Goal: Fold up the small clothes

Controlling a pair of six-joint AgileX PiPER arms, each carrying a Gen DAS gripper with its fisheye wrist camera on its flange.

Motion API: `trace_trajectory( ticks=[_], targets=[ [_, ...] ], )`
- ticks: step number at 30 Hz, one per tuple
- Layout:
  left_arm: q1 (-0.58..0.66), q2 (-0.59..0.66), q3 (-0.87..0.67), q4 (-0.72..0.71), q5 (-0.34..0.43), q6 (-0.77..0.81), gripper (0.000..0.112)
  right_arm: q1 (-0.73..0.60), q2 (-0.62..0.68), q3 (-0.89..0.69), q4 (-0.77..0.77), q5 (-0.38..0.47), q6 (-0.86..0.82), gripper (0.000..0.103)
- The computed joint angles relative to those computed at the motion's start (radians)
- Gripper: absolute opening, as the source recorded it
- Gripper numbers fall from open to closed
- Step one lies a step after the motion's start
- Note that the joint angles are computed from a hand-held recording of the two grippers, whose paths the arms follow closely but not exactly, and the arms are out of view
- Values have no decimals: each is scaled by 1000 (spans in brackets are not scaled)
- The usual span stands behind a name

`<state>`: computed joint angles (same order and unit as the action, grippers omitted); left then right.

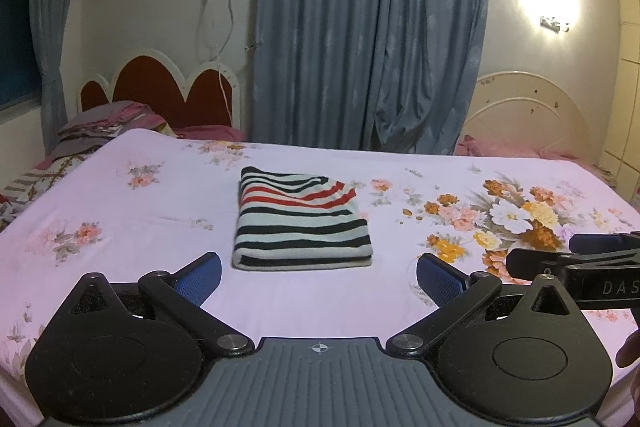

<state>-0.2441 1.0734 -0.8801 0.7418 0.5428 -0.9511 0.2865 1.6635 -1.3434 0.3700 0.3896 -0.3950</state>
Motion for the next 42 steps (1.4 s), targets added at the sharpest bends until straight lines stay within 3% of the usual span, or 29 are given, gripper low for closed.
trace_trajectory(
  ticks=[42],
  targets=[
    [-75,34,-26,98,43,-111,103,-21,3,-25,28,19,-37,102]
  ],
)
